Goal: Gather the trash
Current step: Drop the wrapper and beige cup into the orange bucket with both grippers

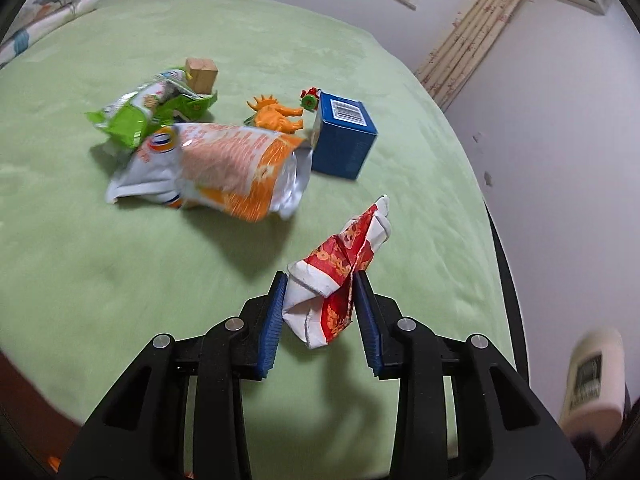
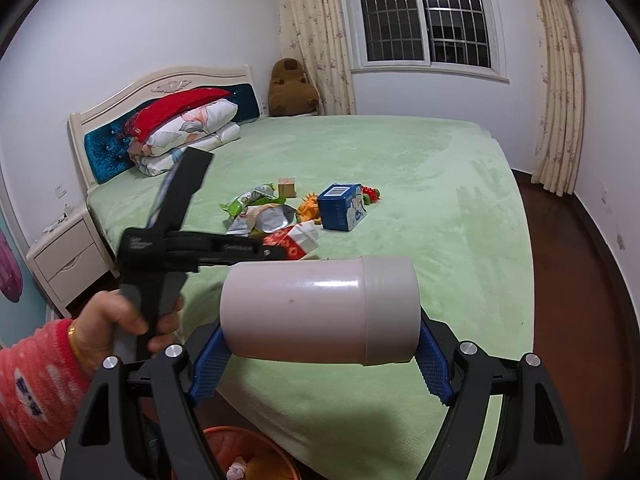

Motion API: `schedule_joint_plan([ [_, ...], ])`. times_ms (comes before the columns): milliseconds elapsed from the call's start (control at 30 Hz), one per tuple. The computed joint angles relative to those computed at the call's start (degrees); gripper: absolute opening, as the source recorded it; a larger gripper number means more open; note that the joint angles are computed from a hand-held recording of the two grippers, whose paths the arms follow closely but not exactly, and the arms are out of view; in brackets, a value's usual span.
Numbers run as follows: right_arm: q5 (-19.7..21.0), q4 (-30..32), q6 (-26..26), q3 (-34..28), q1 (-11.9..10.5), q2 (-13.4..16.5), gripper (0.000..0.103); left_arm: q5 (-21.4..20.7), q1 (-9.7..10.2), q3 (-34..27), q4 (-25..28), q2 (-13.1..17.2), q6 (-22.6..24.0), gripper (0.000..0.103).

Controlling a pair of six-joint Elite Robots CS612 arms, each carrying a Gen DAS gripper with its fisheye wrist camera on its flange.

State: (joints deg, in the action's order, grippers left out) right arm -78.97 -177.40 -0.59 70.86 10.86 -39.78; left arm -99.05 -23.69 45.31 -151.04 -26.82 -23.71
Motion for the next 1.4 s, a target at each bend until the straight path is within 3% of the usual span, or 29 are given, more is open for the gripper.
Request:
schedule_joint_plan([
  [300, 2.40, 0.68, -3.15, 2.88, 0.48, -1.48, 0.078, 2.91, -0.95, 23.19, -11.73, -13.02, 9.72, 0.033],
  [533, 4.36, 7.26, -8.49, 5.67, 1.52, -2.40, 0.078, 4.73, -1.43, 35.14, -10.31, -18.65, 11.40, 0.034],
  [667, 4.51, 12.70, -11.13, 6.07, 2.33, -1.93, 0.078, 5.14, -1.75, 37.75, -5.94, -18.54, 9.80, 0.034],
  [967, 3.13, 28.49, -14.66, 3.29, 3.92, 1.28, 0.078, 2.17, -1.83, 36.44, 6.99, -14.63, 4.97, 0.034],
  [1133, 2.12, 34.15, -15.32, 1.80, 4.47, 2.71, 0.078, 1.39, -1.97, 35.58, 11.11, -13.40, 3.80, 0.035],
  [1233, 1.52, 36.62, -14.96, 0.86, 4.67, 3.41, 0.078, 2.74, -2.24, 34.64, 12.89, -12.92, 3.06, 0.041],
  [1367, 1.14, 36.87, -14.09, 0.75, 4.64, 3.42, 0.088, 4.07, -2.23, 33.06, 14.75, -12.17, 2.11, 0.069],
  [1400, 0.86, 36.74, -14.14, 0.75, 4.68, 3.41, 0.092, 4.31, -2.26, 32.96, 14.48, -12.07, 1.93, 0.070],
])
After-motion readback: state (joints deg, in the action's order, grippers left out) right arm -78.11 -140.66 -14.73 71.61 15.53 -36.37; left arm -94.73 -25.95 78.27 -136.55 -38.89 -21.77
